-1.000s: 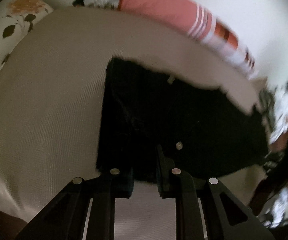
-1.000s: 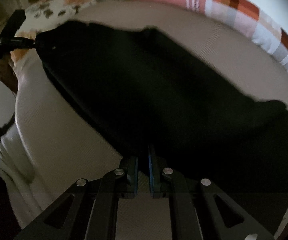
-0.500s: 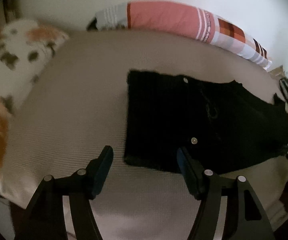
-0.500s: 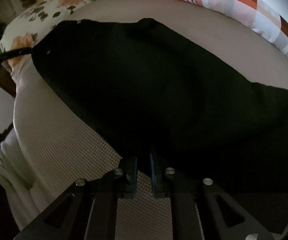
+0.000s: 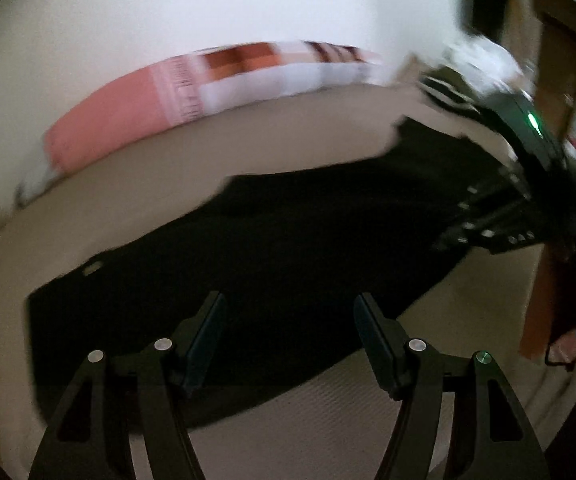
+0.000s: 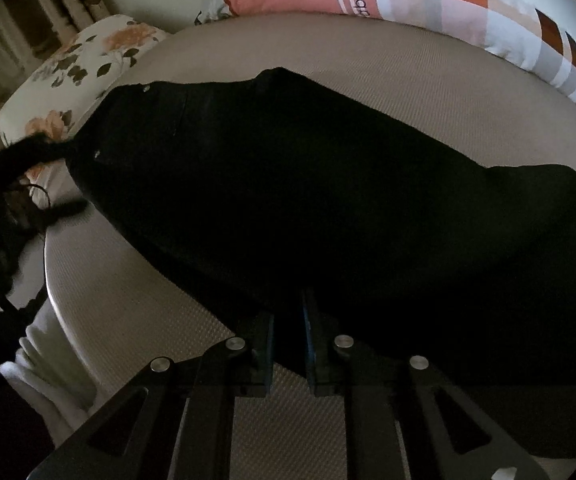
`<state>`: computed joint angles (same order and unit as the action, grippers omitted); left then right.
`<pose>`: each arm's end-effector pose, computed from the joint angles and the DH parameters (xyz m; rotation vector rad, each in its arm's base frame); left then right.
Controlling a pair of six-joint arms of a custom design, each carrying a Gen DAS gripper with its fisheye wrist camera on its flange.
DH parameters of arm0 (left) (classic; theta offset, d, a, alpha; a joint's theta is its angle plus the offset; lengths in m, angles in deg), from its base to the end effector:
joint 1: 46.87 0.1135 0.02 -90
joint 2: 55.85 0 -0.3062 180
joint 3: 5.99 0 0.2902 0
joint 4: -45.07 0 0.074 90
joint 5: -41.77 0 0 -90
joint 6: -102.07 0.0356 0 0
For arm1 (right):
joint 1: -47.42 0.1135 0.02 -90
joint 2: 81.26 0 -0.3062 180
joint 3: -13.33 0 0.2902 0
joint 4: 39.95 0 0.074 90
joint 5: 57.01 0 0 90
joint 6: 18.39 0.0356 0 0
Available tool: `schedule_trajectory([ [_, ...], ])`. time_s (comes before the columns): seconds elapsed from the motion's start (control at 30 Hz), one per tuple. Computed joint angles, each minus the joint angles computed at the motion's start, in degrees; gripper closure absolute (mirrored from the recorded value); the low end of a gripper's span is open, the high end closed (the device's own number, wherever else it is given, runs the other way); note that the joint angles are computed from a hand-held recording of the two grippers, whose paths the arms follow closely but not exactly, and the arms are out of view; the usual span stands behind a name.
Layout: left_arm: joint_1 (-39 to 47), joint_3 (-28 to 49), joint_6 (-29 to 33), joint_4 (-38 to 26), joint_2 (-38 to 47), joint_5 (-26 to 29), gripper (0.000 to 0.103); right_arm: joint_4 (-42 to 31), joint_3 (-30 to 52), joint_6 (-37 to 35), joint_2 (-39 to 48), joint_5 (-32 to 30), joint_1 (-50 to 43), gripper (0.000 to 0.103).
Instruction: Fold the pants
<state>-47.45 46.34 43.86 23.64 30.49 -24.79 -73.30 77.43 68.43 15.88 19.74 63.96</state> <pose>0.3014 -0.0172 0.1689 0.8322 2.3019 -0.2837 0.3283 0.1060 0.1595 -0.5337 2.6828 0.3819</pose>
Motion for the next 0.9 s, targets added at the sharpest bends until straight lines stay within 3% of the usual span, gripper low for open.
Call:
schedule_trajectory([
  [0.23, -13.94, 2.27, -3.94, 5.67, 8.34, -6.43, 0.038, 0.99, 0.06, 2.71, -0.19, -2.41, -1.04, 0.090],
  [0.33, -18.38, 4.81, -6.17, 6.36, 12.48, -10.02, 0.063, 1.57, -0.06, 3.04, -0.20, -3.11, -1.41, 0.090],
  [0.4, -20.21, 6.36, -6.96, 5.49, 14.53, -10.97, 0.089, 0.69, 0.64, 2.67, 0.15, -3.79, -1.63, 0.089],
  [0.47, -21.71, 6.70, -8.23, 6.49, 15.55, -13.22, 0.094, -0.70, 1.30, 2.17, 0.26, -3.98, -2.01, 0.085],
  [0.57, -20.98, 7.46, -9.94, 5.24, 15.65, -11.73, 0.096, -0.33, -0.85, 2.14, -3.21, -6.41, -4.85, 0.061],
  [0.73, -20.47, 7.19, -11.02, 4.87, 14.91, -11.17, 0.097, 1.66, -6.27, 4.30, -9.75, -11.54, -17.95, 0.059],
  [0.9, -19.76, 6.87, -12.66, 4.74, 14.72, -9.89, 0.097, 4.26, -8.54, 9.21, -7.40, -16.40, -38.29, 0.058],
])
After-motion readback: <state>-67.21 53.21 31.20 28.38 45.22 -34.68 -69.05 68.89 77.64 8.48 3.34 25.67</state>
